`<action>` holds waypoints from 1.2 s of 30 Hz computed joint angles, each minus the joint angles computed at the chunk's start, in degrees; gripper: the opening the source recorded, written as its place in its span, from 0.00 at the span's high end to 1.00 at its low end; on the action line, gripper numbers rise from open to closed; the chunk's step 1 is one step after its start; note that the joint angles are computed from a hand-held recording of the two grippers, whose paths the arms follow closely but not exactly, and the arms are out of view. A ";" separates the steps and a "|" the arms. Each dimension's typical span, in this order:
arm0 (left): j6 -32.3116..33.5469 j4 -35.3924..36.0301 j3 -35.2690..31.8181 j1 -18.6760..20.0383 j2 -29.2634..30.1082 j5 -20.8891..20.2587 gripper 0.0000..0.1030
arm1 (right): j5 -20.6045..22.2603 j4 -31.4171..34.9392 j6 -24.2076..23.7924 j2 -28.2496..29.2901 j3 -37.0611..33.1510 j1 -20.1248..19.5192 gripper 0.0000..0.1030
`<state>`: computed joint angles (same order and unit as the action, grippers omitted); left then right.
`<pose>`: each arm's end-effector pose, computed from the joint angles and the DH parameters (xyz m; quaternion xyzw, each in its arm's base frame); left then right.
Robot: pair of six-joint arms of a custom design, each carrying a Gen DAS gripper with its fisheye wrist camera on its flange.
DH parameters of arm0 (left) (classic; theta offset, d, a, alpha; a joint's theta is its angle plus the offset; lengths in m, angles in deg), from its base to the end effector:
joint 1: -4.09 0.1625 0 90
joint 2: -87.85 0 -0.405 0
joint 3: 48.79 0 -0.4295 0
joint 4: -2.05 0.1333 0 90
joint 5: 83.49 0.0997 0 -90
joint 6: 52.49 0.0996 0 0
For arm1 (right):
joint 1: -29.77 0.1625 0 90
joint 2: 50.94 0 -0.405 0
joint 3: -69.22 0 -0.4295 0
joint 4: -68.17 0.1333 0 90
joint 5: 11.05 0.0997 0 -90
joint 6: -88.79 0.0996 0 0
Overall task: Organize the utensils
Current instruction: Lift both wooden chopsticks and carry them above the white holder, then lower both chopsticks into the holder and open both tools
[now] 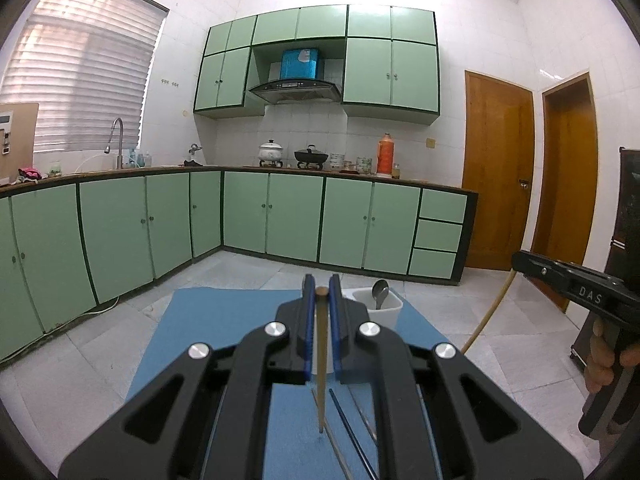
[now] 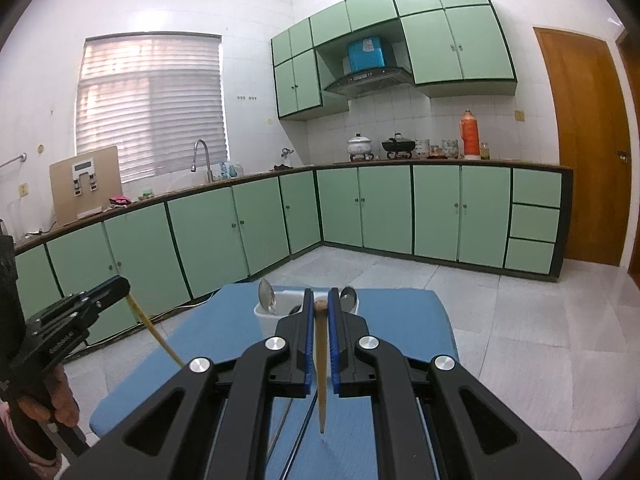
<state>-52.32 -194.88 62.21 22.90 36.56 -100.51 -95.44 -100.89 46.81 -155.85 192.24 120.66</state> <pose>-0.4555 -0.3966 0.1610 0.2362 0.7373 -0.5786 0.2565 0.1498 -0.4368 0.4594 0.3377 -0.7922 0.4891 0.1383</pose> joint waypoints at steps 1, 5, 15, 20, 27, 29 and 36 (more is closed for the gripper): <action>0.45 -0.04 -0.39 0.07 -0.27 -0.27 0.94 | -0.11 0.16 -0.06 0.34 -0.61 0.42 0.93; 2.85 -1.35 -2.32 0.31 -0.42 -1.07 0.94 | -1.12 0.75 -0.30 2.25 -3.22 2.45 0.93; 26.68 -16.07 -18.00 1.40 6.22 -4.82 0.94 | -2.46 2.55 1.57 8.22 -12.85 7.46 0.93; 35.93 -19.23 -28.25 2.87 11.95 -8.07 0.94 | -5.02 1.31 1.48 13.22 -18.30 10.69 0.93; 37.30 -17.48 -37.58 7.24 18.22 -11.63 0.94 | -6.09 0.32 1.68 20.29 -23.28 11.02 0.93; 36.16 -16.83 -39.01 8.73 19.27 -12.78 0.94 | -6.08 -0.28 1.76 22.07 -24.14 10.44 0.93; 38.21 -18.87 -43.04 12.31 22.53 -15.50 0.94 | -5.75 0.41 3.01 25.61 -25.78 8.34 0.93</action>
